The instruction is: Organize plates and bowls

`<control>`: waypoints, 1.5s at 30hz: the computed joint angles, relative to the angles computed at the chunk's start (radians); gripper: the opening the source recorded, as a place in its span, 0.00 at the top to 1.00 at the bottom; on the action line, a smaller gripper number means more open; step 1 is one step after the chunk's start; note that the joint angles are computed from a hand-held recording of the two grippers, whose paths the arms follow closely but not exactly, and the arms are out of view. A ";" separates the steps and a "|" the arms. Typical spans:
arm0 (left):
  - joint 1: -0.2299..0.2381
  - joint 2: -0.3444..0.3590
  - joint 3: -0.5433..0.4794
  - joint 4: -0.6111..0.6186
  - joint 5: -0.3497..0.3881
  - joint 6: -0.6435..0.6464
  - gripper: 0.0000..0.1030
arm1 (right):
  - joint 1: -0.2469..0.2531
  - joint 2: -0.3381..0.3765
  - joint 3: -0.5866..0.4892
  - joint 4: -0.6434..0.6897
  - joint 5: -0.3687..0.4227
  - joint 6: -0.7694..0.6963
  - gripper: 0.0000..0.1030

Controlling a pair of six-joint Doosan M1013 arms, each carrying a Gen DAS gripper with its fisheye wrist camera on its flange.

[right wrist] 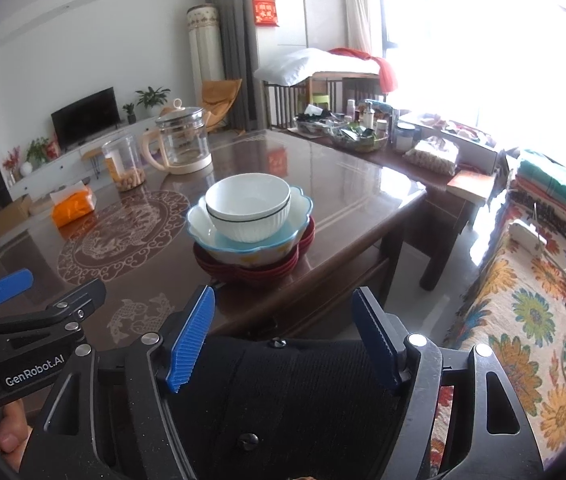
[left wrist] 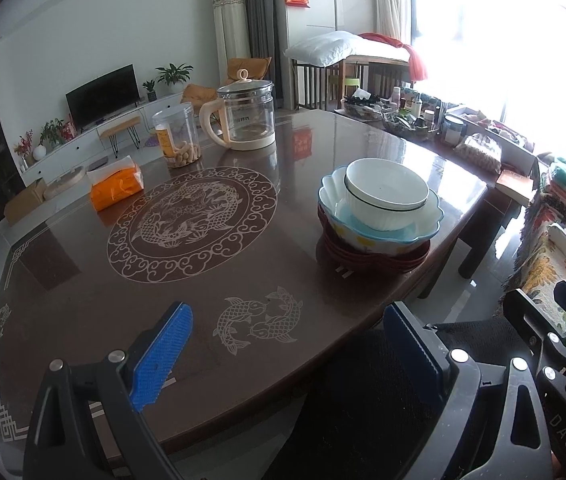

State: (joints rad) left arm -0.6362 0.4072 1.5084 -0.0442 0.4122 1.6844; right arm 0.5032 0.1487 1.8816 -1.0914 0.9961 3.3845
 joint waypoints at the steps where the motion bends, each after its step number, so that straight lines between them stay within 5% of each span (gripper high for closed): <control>1: -0.001 0.000 0.000 -0.003 0.001 0.003 0.07 | 0.001 0.001 0.000 0.000 0.003 -0.001 0.27; 45: 0.001 0.039 -0.045 -0.054 0.049 0.093 0.07 | -0.013 0.012 -0.002 -0.001 0.012 -0.004 0.27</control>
